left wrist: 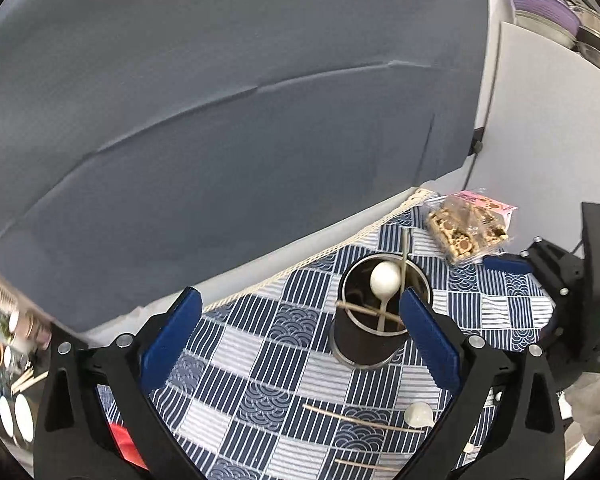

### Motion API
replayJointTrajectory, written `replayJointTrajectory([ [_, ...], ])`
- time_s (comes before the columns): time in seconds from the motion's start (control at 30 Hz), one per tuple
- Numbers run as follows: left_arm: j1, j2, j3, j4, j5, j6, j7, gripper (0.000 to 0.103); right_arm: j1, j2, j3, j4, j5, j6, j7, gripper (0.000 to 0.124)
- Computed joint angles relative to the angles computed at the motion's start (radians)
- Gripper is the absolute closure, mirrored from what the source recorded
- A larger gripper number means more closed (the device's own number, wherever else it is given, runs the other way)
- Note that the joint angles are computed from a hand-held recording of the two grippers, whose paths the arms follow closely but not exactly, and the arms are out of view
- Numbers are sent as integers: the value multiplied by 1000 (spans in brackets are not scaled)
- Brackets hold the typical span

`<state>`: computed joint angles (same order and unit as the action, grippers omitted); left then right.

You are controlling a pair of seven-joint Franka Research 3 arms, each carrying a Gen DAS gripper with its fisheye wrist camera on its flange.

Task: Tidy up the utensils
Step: 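Drop the spoon into the black cup and open the right tool, then move both tools back toward the remaining spoons on the cloth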

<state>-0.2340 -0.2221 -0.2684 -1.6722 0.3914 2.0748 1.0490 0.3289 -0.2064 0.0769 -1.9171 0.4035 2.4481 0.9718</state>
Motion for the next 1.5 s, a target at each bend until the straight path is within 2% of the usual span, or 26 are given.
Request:
replayJointTrajectory([
  [0.2,-11,-43,-26,-34,5,-74,-74,6,-11,-37,-11,-4,-8,-86,6,37],
  [0.53,-57,-83,-72,-91,19,-163,-190,6,-20,-127,-25,-98,-3,-126,-31,36],
  [0.6,-69,-99,-73,-111,9,-158,-208,6,-20,-148,-28,-124,1,-131,-52,36],
  [0.7,-89,-150,-72,-177,-15,-97,-236,6,-19,-173,-35,-154,17,-137,-70,36],
  [0.77,-94,-170,-83,-199,-14,-89,-262,6,-22,-196,-33,-185,21,-121,-72,36],
  [0.87,-97,-182,-107,-208,-12,-127,-307,6,-21,-215,-43,-203,34,-139,-82,36],
  [1.1,-129,-234,-119,-291,-33,-139,-387,6,-22,-258,-40,-255,29,-162,-108,36],
  [1.5,-190,-342,-97,-493,-139,-136,-476,6,-16,-250,-19,-292,-7,-189,-122,36],
])
